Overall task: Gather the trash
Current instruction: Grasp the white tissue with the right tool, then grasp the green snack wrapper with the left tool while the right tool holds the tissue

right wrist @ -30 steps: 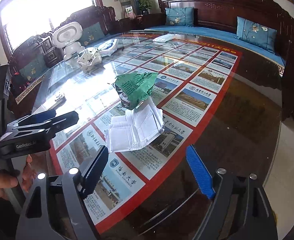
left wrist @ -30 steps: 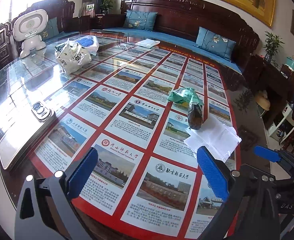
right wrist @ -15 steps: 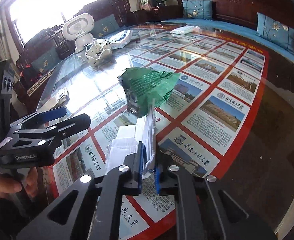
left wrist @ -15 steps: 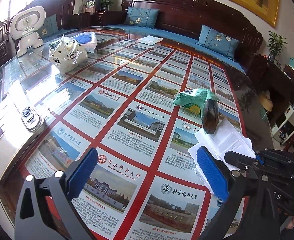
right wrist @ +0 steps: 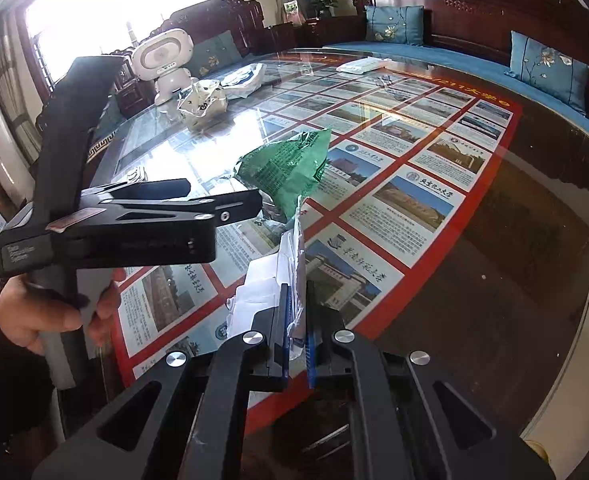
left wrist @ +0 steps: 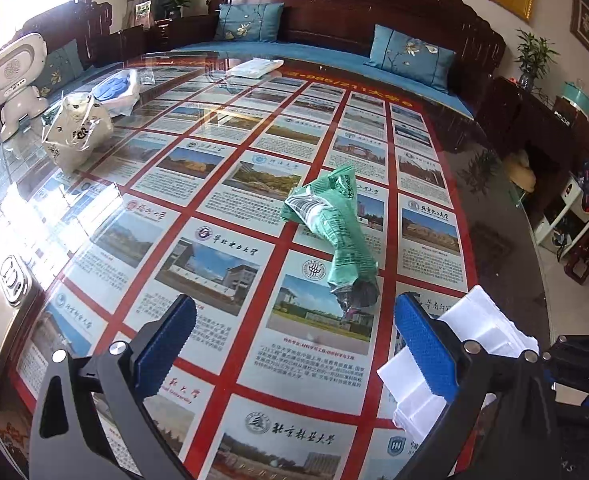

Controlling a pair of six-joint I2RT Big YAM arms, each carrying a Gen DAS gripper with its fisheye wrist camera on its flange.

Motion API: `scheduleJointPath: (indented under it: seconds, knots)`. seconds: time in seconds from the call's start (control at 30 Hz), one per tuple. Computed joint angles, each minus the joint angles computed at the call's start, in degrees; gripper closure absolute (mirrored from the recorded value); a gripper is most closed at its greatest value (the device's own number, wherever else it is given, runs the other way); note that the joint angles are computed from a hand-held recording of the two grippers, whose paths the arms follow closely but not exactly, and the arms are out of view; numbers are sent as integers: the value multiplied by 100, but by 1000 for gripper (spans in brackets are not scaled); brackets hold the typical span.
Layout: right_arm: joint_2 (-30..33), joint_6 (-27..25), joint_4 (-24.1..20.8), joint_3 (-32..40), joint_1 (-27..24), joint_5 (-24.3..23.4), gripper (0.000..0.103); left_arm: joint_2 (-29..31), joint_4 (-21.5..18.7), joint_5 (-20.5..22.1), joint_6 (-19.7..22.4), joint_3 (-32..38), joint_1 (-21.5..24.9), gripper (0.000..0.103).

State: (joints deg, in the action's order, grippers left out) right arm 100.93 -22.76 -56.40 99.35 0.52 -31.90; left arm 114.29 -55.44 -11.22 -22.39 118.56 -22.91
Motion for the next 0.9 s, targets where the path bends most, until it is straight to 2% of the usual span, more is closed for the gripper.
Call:
scheduleJointPath:
  seconds: [0.13,0.3,0.47,0.57,0.6,0.67,0.7,0.73,0.8,0.9]
  knots:
    - [-89,-4,26,-80,-140,-103,96,268,-329,-263,-246,381,-22,4]
    - [-118,-4,71,-78,-257,-232,96,444,-334,103,-532,642,65,4]
    - [-57,16,69,-68,-310,-378,96,683,-242,222,-682,1027,77,6]
    - [-39,-1,53,-92,-335,-437,96,1003,-592,280,-688,1570,87,31]
    - [-56,2,67,-119,-338,-440,96,1083,-706,321,-707,1694,102,46]
    - [-71,2,71,-145,-359,-463,96,1202,-851,205,-684,1896,96,62]
    - [-69,7,71,-140,-372,-476,96,1174,-787,326,-704,1844,115,79]
    - [-83,13,83,-153,-385,-492,96,1124,-727,520,-756,1750,144,89]
    - [-119,30,99,-189,-414,-523,96,1033,-650,651,-804,1585,149,97]
    - [-181,44,115,-249,-459,-568,96,769,-393,659,-755,1123,96,97]
